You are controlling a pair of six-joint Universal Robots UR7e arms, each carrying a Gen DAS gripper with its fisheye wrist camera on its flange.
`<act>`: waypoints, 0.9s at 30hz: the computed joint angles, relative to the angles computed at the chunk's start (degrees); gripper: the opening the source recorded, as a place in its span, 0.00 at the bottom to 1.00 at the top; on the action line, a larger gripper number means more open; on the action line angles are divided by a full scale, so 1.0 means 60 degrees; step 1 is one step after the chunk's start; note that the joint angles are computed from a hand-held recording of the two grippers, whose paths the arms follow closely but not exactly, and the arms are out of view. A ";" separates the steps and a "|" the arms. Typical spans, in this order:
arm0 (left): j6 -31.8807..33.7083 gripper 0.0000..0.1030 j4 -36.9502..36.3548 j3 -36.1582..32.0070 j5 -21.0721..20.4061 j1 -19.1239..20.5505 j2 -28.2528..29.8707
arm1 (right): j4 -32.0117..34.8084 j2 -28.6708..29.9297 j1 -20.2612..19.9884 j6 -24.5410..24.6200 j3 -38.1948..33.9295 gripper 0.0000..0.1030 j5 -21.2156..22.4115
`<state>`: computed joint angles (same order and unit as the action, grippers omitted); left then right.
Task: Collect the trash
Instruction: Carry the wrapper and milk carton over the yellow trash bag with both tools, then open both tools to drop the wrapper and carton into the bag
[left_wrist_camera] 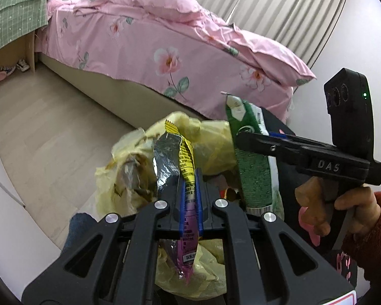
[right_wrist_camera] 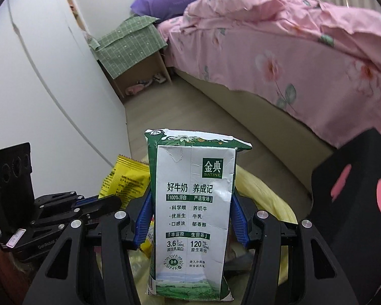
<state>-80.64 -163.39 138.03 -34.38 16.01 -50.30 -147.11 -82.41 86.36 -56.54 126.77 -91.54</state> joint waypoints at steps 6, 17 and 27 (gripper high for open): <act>0.0627 0.06 -0.1224 -0.0046 -0.0317 0.0283 0.0361 | 0.0010 -0.0110 -0.0188 0.0339 -0.0047 0.50 0.0401; -0.0267 0.44 -0.0581 0.0349 -0.0011 -0.0210 -0.0391 | 0.0663 -0.0541 -0.0295 0.0702 0.0050 0.54 0.0585; -0.2848 0.48 0.3570 -0.0288 0.1081 -0.0875 -0.1315 | 0.1388 -0.2159 -0.1022 0.0210 -0.0031 0.55 0.1386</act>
<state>-97.73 -141.97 136.30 -27.89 10.76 -58.19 -138.78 -95.36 80.22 -55.28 126.59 -83.22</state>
